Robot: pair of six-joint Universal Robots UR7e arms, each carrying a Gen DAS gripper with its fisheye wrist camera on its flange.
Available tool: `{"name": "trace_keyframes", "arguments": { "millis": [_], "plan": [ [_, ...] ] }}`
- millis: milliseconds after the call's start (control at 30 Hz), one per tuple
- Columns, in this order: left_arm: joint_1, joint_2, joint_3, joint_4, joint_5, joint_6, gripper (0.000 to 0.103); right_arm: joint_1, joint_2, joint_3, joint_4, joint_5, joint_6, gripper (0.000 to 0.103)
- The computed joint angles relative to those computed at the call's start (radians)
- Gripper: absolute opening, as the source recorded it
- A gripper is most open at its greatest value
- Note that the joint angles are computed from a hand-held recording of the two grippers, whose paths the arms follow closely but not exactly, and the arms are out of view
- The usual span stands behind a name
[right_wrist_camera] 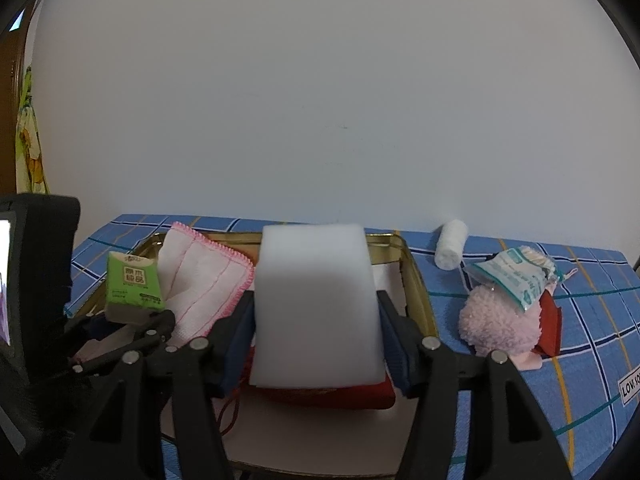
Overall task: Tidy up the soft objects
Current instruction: 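Open both grippers to release the sponge and tissue pack into the tray, then move both grippers toward the cotton-swab bag and red cloth beside the tray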
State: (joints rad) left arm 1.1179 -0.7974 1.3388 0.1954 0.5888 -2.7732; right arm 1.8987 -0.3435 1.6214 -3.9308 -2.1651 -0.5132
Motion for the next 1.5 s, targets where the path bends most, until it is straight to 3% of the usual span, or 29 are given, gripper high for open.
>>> {"name": "trace_keyframes", "arguments": {
  "millis": [67,167,233,367,533,867,1033,1500],
  "plan": [
    [-0.006,-0.003,0.013,-0.027,-0.013,0.018,0.043,0.001,-0.001,0.009,-0.034,0.004,0.0,0.076],
    [-0.011,-0.018,0.031,-0.029,0.023,-0.01,0.044,0.0,0.003,0.03,-0.137,0.025,-0.009,0.082],
    [-0.016,-0.036,0.057,-0.067,0.038,0.007,0.048,0.006,0.016,0.025,-0.223,0.001,-0.038,0.084],
    [-0.037,-0.09,0.141,-0.209,0.052,0.071,0.075,0.009,0.024,0.014,-0.303,-0.033,-0.061,0.084],
    [-0.056,-0.14,0.213,-0.313,0.092,0.107,0.083,-0.004,0.003,0.034,-0.297,-0.039,-0.003,0.091],
    [-0.047,-0.176,0.224,-0.296,0.163,0.072,0.084,-0.011,-0.014,0.051,-0.327,-0.065,0.005,0.093],
    [-0.059,-0.183,0.251,-0.347,0.151,0.122,0.084,-0.017,-0.018,0.05,-0.402,-0.081,-0.07,0.093],
    [-0.066,-0.206,0.296,-0.421,0.143,0.129,0.084,-0.073,-0.125,0.164,-0.486,-0.108,-0.109,0.093]
  ]
}}
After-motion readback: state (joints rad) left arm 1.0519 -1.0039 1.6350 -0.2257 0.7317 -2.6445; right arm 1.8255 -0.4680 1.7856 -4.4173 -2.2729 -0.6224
